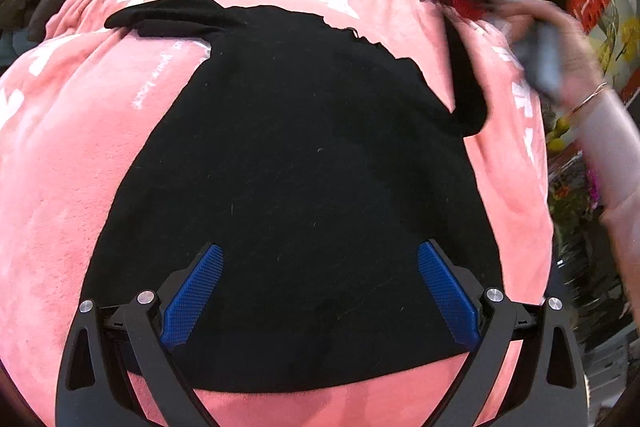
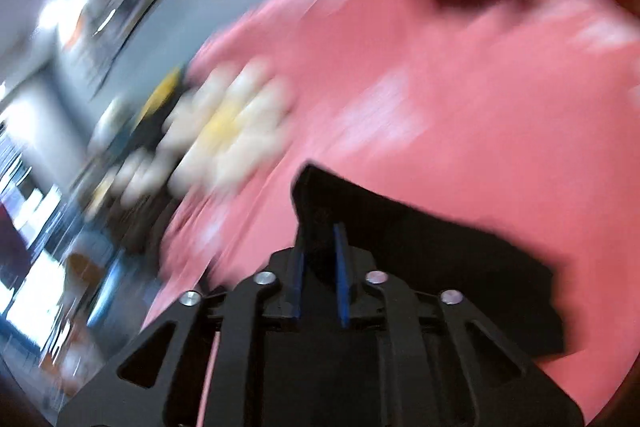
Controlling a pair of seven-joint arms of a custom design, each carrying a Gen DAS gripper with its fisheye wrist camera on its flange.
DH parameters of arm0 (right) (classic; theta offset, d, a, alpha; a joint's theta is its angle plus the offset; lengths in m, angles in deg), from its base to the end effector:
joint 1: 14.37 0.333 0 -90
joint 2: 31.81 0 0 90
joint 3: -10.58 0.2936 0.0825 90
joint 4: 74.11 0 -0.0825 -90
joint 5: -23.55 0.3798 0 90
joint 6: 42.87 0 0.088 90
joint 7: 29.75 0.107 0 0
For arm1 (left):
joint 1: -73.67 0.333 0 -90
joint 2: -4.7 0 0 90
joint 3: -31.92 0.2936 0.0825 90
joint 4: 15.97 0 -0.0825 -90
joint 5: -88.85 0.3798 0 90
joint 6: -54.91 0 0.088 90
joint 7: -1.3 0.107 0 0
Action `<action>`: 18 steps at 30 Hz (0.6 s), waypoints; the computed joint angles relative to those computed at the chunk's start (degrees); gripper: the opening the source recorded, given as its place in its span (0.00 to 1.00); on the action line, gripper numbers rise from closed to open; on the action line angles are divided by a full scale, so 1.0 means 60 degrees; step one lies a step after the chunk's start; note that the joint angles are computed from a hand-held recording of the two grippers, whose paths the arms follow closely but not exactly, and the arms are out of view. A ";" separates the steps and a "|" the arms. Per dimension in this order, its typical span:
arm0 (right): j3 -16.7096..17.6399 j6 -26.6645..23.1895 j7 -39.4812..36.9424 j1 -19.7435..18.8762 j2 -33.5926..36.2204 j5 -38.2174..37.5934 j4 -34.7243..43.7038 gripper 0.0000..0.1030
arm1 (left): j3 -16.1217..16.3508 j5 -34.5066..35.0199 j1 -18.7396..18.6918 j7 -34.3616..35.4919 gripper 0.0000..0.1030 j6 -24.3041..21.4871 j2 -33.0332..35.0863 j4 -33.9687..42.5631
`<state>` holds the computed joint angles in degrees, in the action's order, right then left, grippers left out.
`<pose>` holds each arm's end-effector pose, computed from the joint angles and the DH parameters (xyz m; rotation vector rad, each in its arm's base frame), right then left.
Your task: Fold small clothes
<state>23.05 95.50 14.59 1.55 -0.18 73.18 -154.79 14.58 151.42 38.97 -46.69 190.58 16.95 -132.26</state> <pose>0.6581 0.3223 0.4238 -2.0252 0.9528 0.1719 0.3784 -0.4604 0.3450 -2.4103 1.0510 -0.9009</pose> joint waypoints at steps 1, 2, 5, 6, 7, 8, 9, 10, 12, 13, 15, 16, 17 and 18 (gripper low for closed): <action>0.0085 -0.0021 -0.0322 0.0155 -0.0203 -0.0143 -0.0573 0.15 | 0.0025 0.0032 0.0033 0.0005 0.93 0.0053 -0.0069 -0.0071; 0.0222 0.0192 -0.0882 0.0198 -0.0465 0.0001 -0.1247 0.15 | 0.0043 0.0056 0.0075 0.0050 0.93 0.0085 -0.0146 -0.0143; 0.0183 0.1408 -0.1784 0.0097 -0.1268 0.0884 -0.2897 0.30 | 0.0121 0.0125 0.0377 0.0375 0.93 0.0451 -0.0512 -0.0546; 0.0026 0.2039 -0.1789 0.0030 -0.1441 0.1181 -0.3300 0.38 | 0.0208 0.0237 0.0577 0.0442 0.93 0.0824 -0.0681 -0.0749; -0.0141 0.2701 -0.1726 -0.0073 -0.1528 0.1481 -0.3583 0.49 | 0.0291 0.0363 0.0772 0.0444 0.93 0.1141 -0.0793 -0.0881; -0.0314 0.3284 -0.1615 -0.0143 -0.1617 0.1591 -0.3833 0.53 | 0.0404 0.0521 0.0999 0.0349 0.93 0.1491 -0.0851 -0.0952; -0.0576 0.3673 -0.1305 -0.0169 -0.1627 0.1349 -0.3978 0.53 | 0.0501 0.0740 0.1197 0.0185 0.93 0.1813 -0.0851 -0.0968; -0.0833 0.3805 -0.0867 -0.0157 -0.1531 0.0890 -0.3960 0.53 | 0.0615 0.0977 0.1408 0.0000 0.93 0.2172 -0.0795 -0.0920; -0.1440 0.3952 0.0266 -0.0186 -0.1167 -0.0178 -0.3788 0.54 | 0.0944 0.1283 0.1935 -0.0236 0.93 0.3016 -0.0380 -0.0481; -0.1390 0.3969 0.0310 -0.0409 -0.1071 -0.0201 -0.3783 0.54 | 0.1060 0.1198 0.2136 -0.0123 0.93 0.3257 -0.0085 -0.0175; -0.1279 0.3846 0.0391 -0.0845 -0.0826 -0.0291 -0.3659 0.54 | 0.1268 0.0604 0.2487 0.0506 0.93 0.3491 0.0797 0.0797; -0.1227 0.3814 0.0475 -0.0953 -0.0663 -0.0358 -0.3550 0.54 | 0.1401 0.0493 0.2521 0.0630 0.93 0.3595 0.1137 0.1168; -0.1078 0.3730 0.0375 -0.1124 -0.0503 -0.0318 -0.3428 0.54 | 0.1499 0.0081 0.2640 0.1040 0.93 0.3871 0.1541 0.1573; -0.0961 0.3710 0.0299 -0.1216 -0.0382 -0.0304 -0.3335 0.54 | 0.1265 -0.1001 0.3030 0.1941 0.92 0.3965 0.2126 0.2084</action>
<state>17.29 117.76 16.38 -5.75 -2.47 71.36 -174.80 22.17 145.41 57.15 -35.04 214.37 29.71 -119.76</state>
